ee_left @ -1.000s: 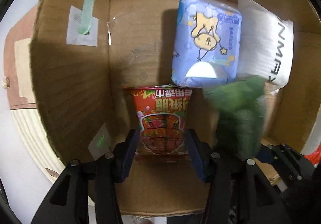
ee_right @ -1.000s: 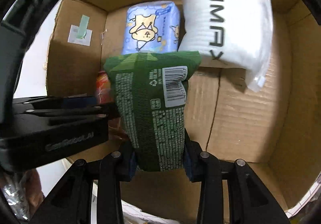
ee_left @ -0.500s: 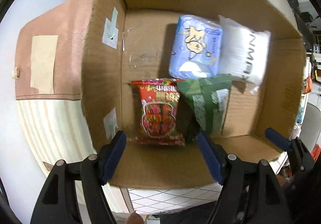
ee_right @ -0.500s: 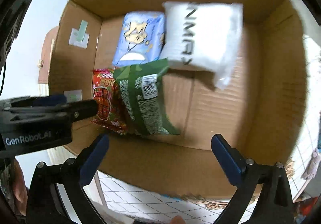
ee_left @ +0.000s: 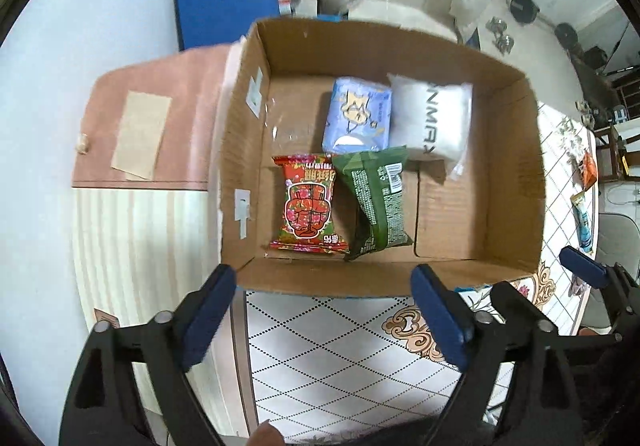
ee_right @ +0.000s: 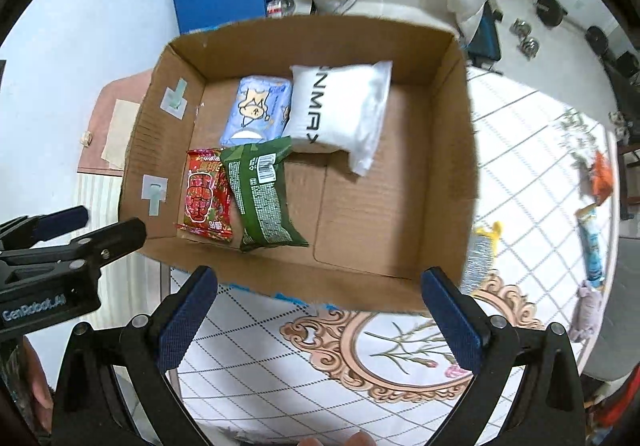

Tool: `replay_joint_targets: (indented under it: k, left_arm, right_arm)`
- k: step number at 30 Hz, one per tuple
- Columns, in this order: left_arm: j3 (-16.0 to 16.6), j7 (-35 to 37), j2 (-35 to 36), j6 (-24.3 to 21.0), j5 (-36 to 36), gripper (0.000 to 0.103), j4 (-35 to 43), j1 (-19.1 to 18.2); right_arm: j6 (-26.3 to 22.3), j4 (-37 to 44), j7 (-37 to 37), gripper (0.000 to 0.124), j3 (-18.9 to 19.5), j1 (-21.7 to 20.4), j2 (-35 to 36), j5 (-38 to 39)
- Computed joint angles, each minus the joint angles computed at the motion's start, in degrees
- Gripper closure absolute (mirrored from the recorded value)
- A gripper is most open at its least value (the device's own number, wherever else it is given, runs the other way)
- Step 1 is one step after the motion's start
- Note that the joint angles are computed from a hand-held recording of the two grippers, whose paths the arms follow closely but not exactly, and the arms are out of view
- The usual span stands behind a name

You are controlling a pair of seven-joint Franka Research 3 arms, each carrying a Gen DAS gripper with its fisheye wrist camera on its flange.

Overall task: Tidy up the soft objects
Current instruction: 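Lower both bags into the box and open both tools, then grasp the yellow scrub sponge with left tool while right tool grasps blue tube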

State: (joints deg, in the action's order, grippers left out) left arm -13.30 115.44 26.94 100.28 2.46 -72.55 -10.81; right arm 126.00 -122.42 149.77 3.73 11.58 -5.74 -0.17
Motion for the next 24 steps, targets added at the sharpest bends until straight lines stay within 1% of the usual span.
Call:
replay_joint_targets:
  k: [1, 2, 6, 11, 13, 16, 19, 20, 22, 24]
  left_arm:
    - [-0.16, 0.04, -0.86, 1.6, -0.4, 0.008, -1.76, 0.2]
    - [-0.32, 0.37, -2.18, 2.67, -1.05, 0.003, -3.46, 0.64]
    - [-0.67, 1.51, -7.05, 6.16, -4.31, 0.002, -8.98, 2.21]
    - [-0.6, 3.23, -13.4, 12.39, -7.26, 0.002, -15.83, 2.95]
    - [-0.5, 3.84, -14.94, 13.2, -8.43, 0.002, -17.18, 2.93]
    - [-0.46, 4.45, -17.13, 13.77, -10.0, 0.002, -19.03, 2.6]
    - [-0.58, 4.65, -19.39, 15.01, -10.68, 0.002, -21.27, 1.67]
    - [-0.71, 4.8, -20.14, 15.37, -10.97, 0.002, -22.07, 1.23]
    - [-1.28, 5.31, -22.34, 17.47, -11.06, 0.002, -24.84, -0.15]
    - [-2.08, 6.18, -24.04, 19.17, -10.39, 0.002, -27.37, -2.05]
  right_arm:
    - [-0.81, -0.28, 0.71, 0.021, 0.28, 0.12, -1.4, -0.81]
    - [-1.19, -0.72, 1.6, 0.021, 0.67, 0.2, -2.61, -1.68]
    - [-2.74, -1.52, 4.42, 0.021, 2.14, 0.28, -5.98, -4.1]
    - [-4.06, -2.25, 7.14, 0.021, 3.86, 0.08, -9.46, -6.58]
    - [-4.68, -2.28, 7.9, 0.021, 4.45, 0.03, -10.81, -7.35]
    - [-4.27, -3.22, 8.22, 0.021, 4.76, -0.1, -12.64, -7.27]
    - [-3.54, -5.9, 8.47, 0.021, 4.83, -0.63, -16.09, -6.54]
    - [-3.24, -7.47, 8.39, 0.021, 4.68, -0.89, -17.9, -6.0]
    - [-2.89, -11.14, 8.34, 0.021, 4.34, -1.58, -22.14, -4.26]
    - [-5.4, -15.42, 7.84, 0.021, 4.06, -2.76, -27.87, -2.94]
